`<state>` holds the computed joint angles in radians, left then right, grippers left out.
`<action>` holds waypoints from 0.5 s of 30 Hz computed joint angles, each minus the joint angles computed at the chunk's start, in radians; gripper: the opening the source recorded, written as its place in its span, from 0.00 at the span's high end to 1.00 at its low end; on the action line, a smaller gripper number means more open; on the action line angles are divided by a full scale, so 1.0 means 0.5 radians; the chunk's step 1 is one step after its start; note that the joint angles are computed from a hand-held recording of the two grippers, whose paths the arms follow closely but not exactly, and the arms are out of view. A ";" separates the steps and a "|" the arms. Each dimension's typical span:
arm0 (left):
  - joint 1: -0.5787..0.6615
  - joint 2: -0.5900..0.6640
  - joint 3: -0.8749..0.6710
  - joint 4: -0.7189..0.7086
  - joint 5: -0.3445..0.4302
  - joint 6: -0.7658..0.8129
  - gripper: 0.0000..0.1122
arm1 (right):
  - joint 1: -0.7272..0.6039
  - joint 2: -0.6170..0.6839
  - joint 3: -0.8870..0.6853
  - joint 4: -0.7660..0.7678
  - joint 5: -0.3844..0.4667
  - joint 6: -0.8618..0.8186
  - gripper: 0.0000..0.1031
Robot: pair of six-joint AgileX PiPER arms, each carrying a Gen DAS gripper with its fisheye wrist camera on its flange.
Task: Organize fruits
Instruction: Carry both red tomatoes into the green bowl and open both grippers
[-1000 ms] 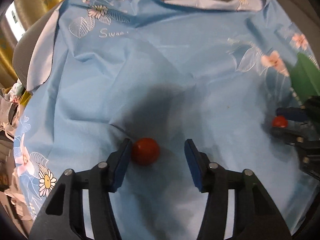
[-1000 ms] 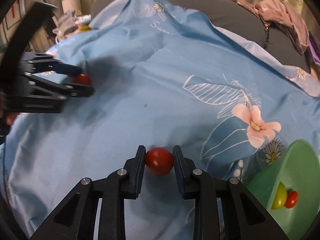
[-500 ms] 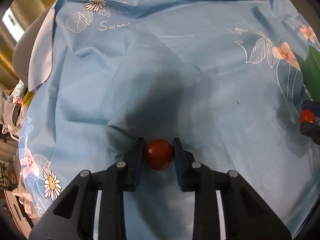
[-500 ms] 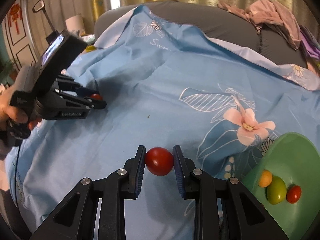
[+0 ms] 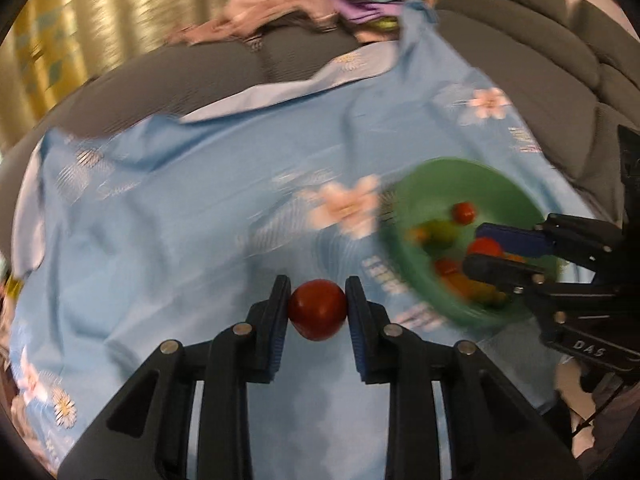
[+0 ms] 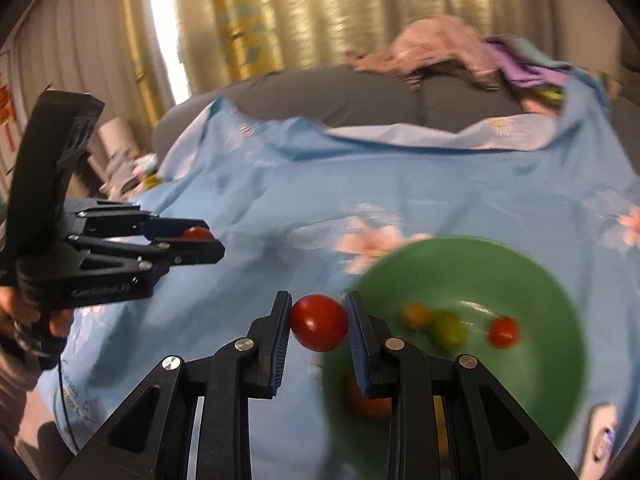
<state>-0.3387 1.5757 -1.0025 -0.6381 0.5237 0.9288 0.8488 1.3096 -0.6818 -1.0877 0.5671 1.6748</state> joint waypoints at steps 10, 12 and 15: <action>-0.698 0.320 -0.266 0.725 -0.123 -0.998 0.74 | -0.304 -0.365 0.324 0.434 0.116 -0.382 0.72; -0.747 0.337 -0.278 0.866 -0.123 -1.173 0.74 | -0.364 -0.398 0.354 0.488 0.106 -0.442 0.72; -0.804 0.325 -0.295 1.068 -0.105 -1.397 0.66 | -0.381 -0.440 0.352 0.558 0.188 -0.497 0.72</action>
<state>-0.7407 1.7379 -1.1499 -0.1042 0.4711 0.2302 0.6582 1.0896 -0.5055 -0.8090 0.6611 1.4262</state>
